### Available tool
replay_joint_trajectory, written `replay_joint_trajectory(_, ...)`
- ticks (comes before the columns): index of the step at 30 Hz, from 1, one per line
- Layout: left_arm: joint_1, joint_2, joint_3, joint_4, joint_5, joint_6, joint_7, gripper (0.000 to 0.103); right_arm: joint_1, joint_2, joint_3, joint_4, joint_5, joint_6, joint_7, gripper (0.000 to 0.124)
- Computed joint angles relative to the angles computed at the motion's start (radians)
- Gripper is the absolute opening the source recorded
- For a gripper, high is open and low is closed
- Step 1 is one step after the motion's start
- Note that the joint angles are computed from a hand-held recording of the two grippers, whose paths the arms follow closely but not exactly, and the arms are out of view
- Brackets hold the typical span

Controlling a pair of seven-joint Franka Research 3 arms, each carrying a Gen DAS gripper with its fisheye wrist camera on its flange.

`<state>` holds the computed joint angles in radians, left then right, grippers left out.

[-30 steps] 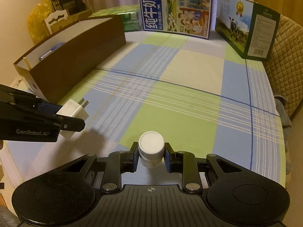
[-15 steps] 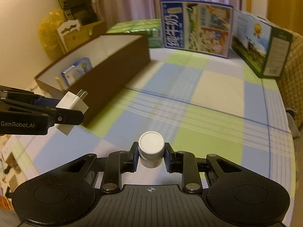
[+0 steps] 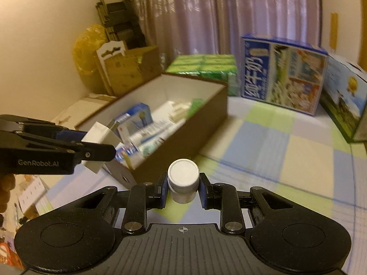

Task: Organize rigid objects
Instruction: 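Lower the charger with the left tool while the right tool lowers the pill bottle into the box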

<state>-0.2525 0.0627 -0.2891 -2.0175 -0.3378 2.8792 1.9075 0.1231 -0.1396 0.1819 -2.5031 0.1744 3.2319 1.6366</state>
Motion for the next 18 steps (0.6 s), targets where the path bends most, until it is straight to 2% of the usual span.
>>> replay_joint_trajectory(3,0.018,0.020,0.013,0.029,0.012,-0.007,0.012,0.036,-0.068,0.056,0.070,0.067,-0.067,-0.001,0.046,0.024)
replay_joint_trajectory(5,0.035,0.042,0.016,0.057,0.019,-0.015,0.022,0.036,-0.116,0.100,0.108,0.117,-0.182,-0.004,0.139,0.024)
replay_joint_trajectory(6,0.044,0.054,0.016,0.073,0.023,-0.019,0.026,0.036,-0.141,0.128,0.118,0.150,-0.310,-0.009,0.247,0.024)
replay_joint_trajectory(7,0.052,0.068,0.015,0.090,0.029,-0.023,0.029,0.036,-0.132,0.151,0.096,0.180,-0.416,-0.014,0.335,0.024)
replay_joint_trajectory(9,0.071,0.096,0.009,0.125,0.041,-0.033,0.041,0.036,-0.075,0.195,0.036,0.237,-0.504,-0.027,0.408,0.024)
replay_joint_trajectory(18,0.125,0.248,-0.014,0.317,0.133,-0.105,0.050,0.036,0.082,0.356,-0.090,0.436,-0.450,-0.096,0.364,0.024)
